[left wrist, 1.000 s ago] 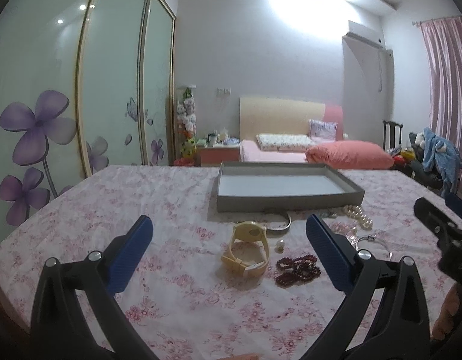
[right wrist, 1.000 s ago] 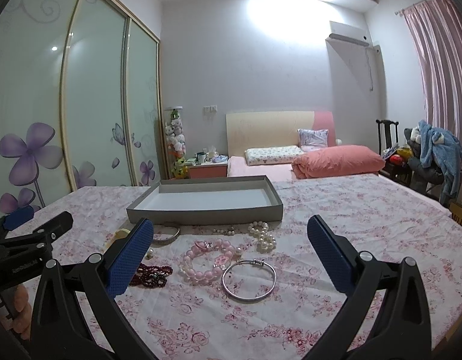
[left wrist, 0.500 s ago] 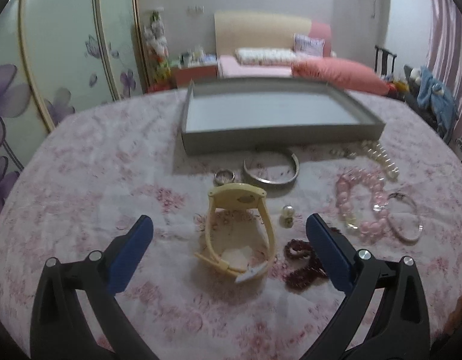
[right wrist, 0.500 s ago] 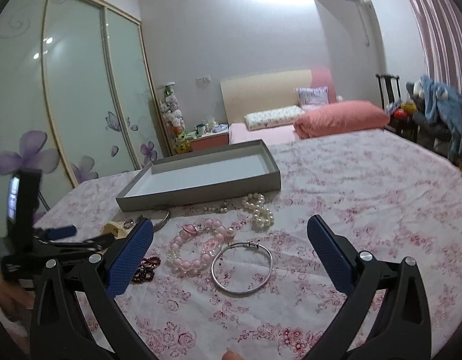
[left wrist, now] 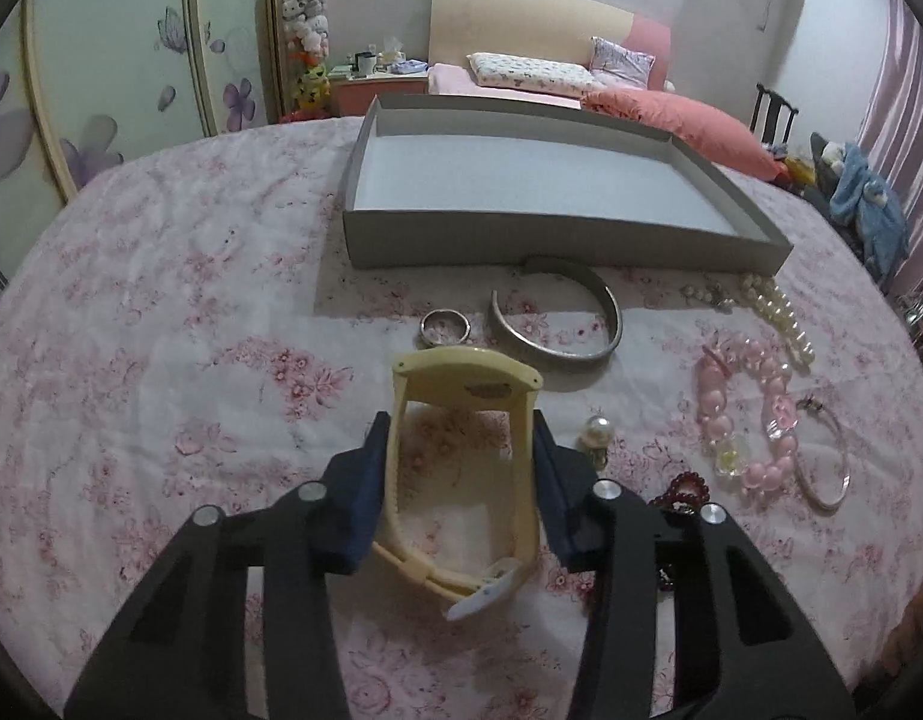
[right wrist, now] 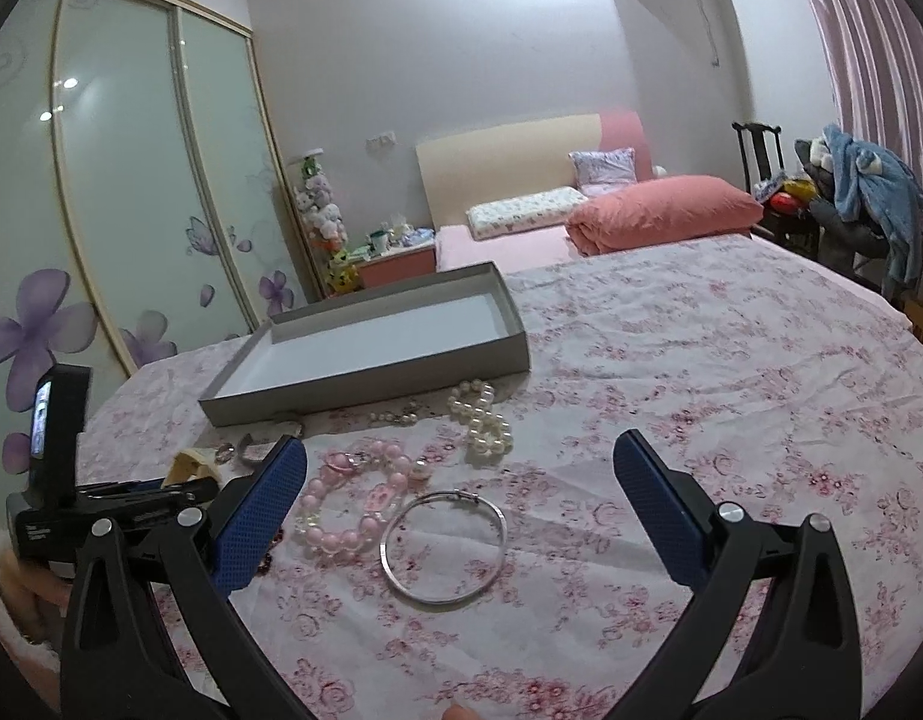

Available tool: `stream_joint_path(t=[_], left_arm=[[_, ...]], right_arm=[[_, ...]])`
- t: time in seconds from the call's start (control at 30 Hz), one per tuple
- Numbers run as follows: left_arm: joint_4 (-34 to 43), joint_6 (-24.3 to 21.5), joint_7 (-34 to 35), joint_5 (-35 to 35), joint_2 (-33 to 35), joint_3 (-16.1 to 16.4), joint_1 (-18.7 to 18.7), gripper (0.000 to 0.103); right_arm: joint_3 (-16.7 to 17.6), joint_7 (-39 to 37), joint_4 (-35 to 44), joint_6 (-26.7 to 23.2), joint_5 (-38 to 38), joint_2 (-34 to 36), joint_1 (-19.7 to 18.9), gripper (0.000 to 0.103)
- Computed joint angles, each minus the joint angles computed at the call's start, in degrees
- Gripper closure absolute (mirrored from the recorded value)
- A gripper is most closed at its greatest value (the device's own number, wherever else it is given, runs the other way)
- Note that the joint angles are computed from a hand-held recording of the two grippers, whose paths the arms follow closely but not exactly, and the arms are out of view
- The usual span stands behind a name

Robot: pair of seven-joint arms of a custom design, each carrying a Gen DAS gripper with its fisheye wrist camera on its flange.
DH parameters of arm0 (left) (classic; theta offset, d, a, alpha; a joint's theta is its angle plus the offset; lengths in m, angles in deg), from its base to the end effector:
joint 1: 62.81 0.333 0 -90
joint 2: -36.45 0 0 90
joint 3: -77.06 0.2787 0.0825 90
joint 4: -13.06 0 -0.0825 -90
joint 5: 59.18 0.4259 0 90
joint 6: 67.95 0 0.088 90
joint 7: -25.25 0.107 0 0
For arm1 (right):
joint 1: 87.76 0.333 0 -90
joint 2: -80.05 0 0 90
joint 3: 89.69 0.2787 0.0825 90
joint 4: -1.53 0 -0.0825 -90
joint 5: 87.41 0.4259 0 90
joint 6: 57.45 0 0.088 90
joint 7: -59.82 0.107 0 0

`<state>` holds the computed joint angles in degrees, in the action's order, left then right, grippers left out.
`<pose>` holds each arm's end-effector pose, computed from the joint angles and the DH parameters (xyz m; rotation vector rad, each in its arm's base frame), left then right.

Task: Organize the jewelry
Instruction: 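Grasp the yellow watch with the left tool, then carry the yellow watch toward the tray while the right tool grasps the silver bangle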

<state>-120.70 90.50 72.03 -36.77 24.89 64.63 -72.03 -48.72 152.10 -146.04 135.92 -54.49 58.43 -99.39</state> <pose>0.5161 -0.2240 0.4251 -1.9018 1.8133 -0.7267 0.4603 0.1962 0.4341 -1.4455 1.5288 -0.6846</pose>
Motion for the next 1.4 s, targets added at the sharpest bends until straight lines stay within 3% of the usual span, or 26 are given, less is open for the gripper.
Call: stream_joint_path(t=[0.13,0.27,0.37,0.5,0.7,0.87,1.17,1.4], left_arm=[[-1.53,1.38,-0.17,-0.72,-1.59,0.70,0.50,0.062],[-2.48,2.17,-0.74,-0.19,-2.90,0.73,1.43,0.062],[-2.86,2.58,-0.57,-0.24,-3.51,0.90,1.76,0.062],[-3.00,3.19,0.12,-0.99,-3.58,1.15,1.83,0.062],[-3.76,4.04,1.58,-2.15,-4.18,1.43,1.64,0.062],[-4.15,4.22,1.44,-1.72,-4.76,0.87,1.97,0.062],[-4.29,3.98,0.94,-1.18,-5.48,0.49,1.98,0.062],[-4.58,4.22,0.06,-0.19,-6.23,-0.07,1.92,0.062]], right_arm=[[-0.47,0.27,1.14,-4.66,-2.58,0.03,-1.48,0.006],[-5.25,-2.40,3.70,-13.37,-8.45,2.00,1.83,0.006],[-3.79,-1.97,5.97,-19.24,-14.96,3.39,0.07,0.006],[-5.27,-1.40,9.09,-25.76,-20.74,6.61,1.05,0.007],[-6.85,3.35,12.82,-31.11,-28.61,10.80,1.79,0.023],[-9.34,6.51,13.39,-30.33,-32.65,11.84,4.07,0.033],[-16.61,8.18,11.34,-27.03,-32.71,10.97,10.86,0.033],[-20.13,12.97,9.55,-23.37,-38.36,9.07,14.01,0.033]])
